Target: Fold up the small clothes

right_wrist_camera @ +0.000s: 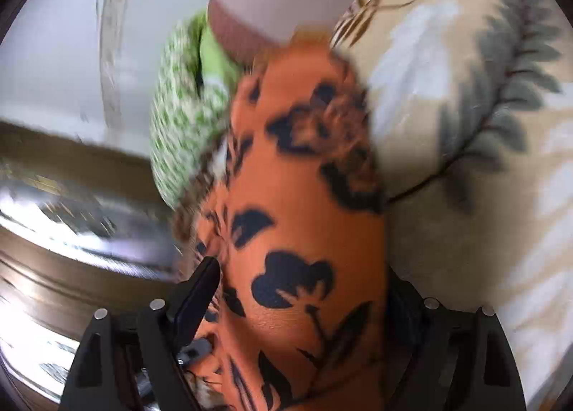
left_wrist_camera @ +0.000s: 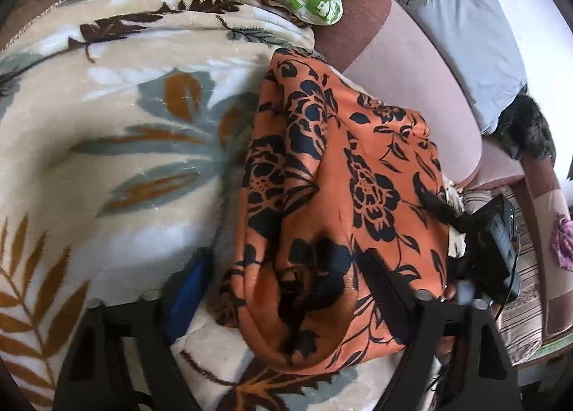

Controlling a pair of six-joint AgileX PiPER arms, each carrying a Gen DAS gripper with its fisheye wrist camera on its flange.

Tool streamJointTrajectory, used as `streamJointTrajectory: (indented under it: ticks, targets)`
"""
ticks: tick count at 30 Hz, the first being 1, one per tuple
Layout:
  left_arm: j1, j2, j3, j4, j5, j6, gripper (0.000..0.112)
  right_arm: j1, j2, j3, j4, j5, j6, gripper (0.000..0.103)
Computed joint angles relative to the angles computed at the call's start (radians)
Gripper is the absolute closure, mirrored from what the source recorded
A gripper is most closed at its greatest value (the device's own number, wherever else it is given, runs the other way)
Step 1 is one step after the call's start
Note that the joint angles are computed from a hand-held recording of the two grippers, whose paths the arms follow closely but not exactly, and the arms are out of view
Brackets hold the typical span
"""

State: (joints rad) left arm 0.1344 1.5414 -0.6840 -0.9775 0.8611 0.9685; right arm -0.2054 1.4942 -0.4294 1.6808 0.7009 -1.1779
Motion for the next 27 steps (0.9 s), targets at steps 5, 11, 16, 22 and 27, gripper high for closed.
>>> streamJointTrajectory:
  ticks: [5,11,16,22,27]
  targets:
    - [0.002,0.003,0.002,-0.041,0.021,0.070,0.071,0.073,-0.127,0.009,-0.104,-0.081,0.150,0.064]
    - [0.059,-0.036,0.005,-0.078,0.175,0.128,0.077,0.048,-0.347,0.000,-0.387,-0.037,0.481,0.067]
    - [-0.029,-0.147,0.039,-0.055,0.189,0.081,0.078,-0.196,-0.516,0.029,-0.553,0.188,0.582,0.067]
    - [-0.444,-0.298,0.115,0.215,-0.170,-0.304,0.064,-0.495,-0.535,0.128,-0.653,0.347,0.448,0.067]
    - [-0.724,-0.299,0.130,0.642,-0.381,-0.786,0.043,-0.486,-0.429,0.218,-0.563,0.252,0.274,0.061]
